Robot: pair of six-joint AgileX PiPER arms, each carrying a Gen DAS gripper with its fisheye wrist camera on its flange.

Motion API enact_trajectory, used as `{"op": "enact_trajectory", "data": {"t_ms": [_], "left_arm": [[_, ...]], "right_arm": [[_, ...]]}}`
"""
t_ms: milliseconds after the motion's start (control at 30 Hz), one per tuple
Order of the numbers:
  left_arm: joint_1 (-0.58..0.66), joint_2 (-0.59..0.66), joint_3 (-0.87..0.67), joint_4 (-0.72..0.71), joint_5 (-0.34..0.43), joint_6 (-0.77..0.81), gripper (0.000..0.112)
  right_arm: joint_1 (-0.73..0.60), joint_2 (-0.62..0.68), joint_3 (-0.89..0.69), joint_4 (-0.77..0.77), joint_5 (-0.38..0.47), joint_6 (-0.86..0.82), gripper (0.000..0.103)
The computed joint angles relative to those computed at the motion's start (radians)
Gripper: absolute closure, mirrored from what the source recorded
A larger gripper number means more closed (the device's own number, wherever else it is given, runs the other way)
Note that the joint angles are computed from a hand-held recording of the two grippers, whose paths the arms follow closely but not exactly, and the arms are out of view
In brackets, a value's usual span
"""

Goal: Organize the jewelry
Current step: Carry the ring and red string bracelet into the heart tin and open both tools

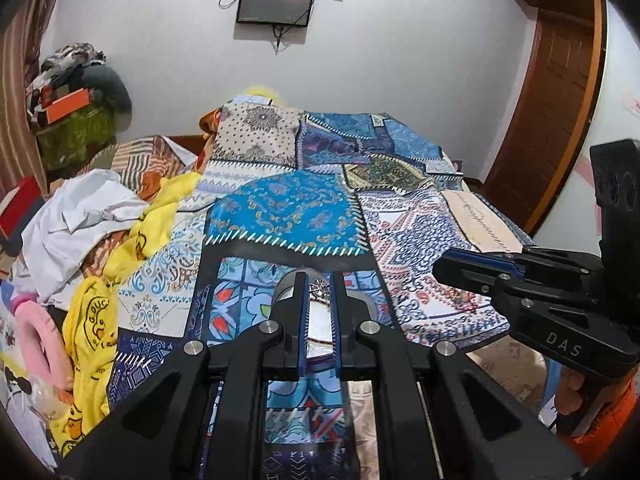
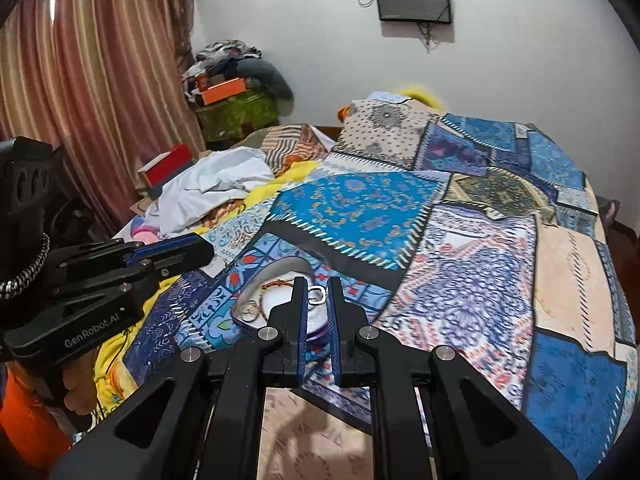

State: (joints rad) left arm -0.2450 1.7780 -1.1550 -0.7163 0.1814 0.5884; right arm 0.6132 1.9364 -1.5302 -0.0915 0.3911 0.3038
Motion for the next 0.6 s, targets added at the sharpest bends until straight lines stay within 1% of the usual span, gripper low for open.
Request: {"op": "enact_trajectory", "data": {"t_ms": [100, 300, 433, 600], "left_arm": [[0.011, 0.024, -0.002, -0.097, 0.012, 0.092, 0.104], [0.033, 0.087, -0.039, -0.205, 0.052, 0.208, 0.104], [0.041, 0.126, -0.069, -0.244, 0.075, 0.249, 0.104], [0.055, 0.165, -0.096, -0.280, 0.103, 0.284, 0.104]], "right_arm": [[0.005, 0.042, -0.049, 0.043, 0.022, -0.045, 0.095], [0.010, 0.110, -0.122, 0.097, 0.073, -0.101, 0.095], [0.010, 0.161, -0.174, 0.130, 0.114, -0.129, 0.095], [0.011, 0.204, -0.223, 0.160, 0.147, -0.155, 0.095]]}}
